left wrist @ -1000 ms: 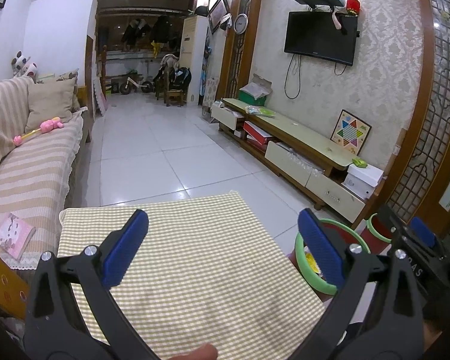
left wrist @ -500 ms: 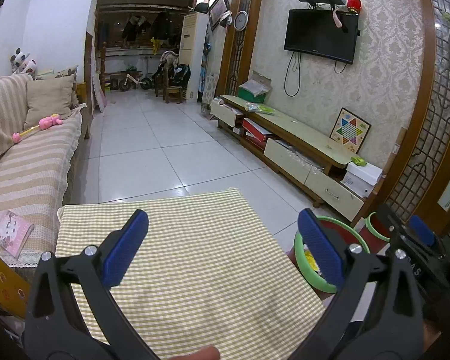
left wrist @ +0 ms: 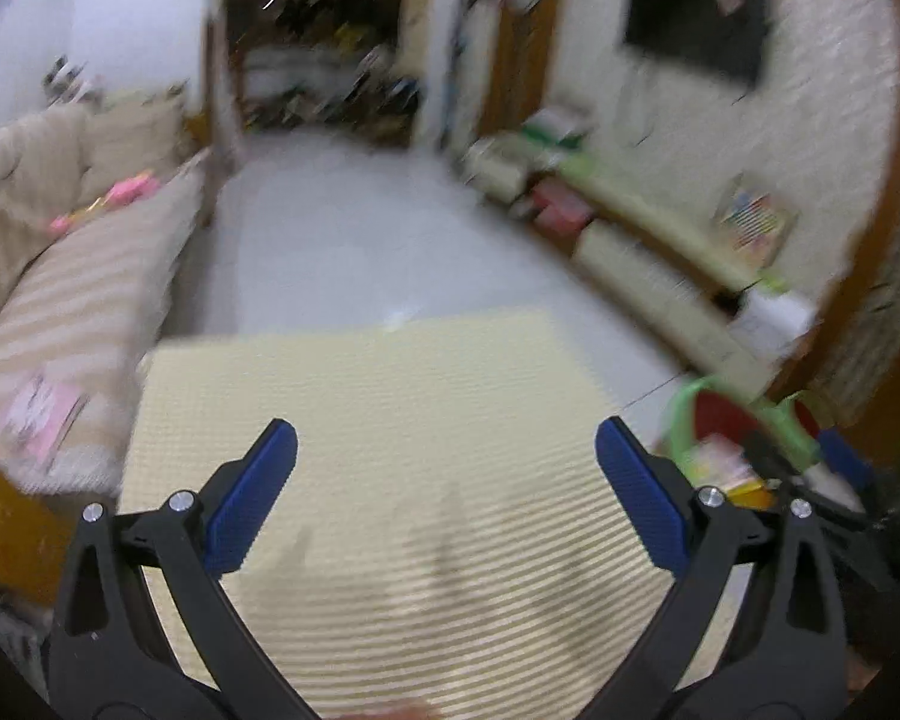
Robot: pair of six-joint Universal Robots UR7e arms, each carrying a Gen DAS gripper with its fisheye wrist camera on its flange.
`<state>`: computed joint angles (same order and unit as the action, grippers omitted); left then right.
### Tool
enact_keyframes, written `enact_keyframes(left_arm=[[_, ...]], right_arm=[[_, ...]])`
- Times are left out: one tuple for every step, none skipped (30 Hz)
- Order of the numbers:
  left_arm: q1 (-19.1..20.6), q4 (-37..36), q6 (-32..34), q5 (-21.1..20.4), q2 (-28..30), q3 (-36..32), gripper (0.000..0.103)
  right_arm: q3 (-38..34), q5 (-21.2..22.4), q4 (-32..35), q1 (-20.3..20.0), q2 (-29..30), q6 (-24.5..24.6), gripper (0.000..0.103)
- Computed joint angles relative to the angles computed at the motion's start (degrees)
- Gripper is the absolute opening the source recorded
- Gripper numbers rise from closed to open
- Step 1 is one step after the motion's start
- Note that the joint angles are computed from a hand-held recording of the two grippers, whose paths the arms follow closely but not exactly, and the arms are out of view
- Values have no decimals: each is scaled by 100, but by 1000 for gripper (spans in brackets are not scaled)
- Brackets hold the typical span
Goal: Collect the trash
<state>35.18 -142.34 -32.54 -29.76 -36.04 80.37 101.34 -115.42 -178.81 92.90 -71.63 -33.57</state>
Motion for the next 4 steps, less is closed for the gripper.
enact_keyframes(left_arm=[[124, 361, -352, -47, -61, 109, 98], [213, 641, -641, -41, -93, 168, 98], [332, 1035, -1097, 6, -132, 271, 98], [451, 1412, -1524, 34, -158, 351, 98]], right_arm=[[8, 20, 57, -32, 111, -147, 96], [-5, 51, 136, -70, 252, -328, 96], [-21, 76, 187, -105, 402, -506, 96], [-53, 99, 230, -134, 529, -637, 96]])
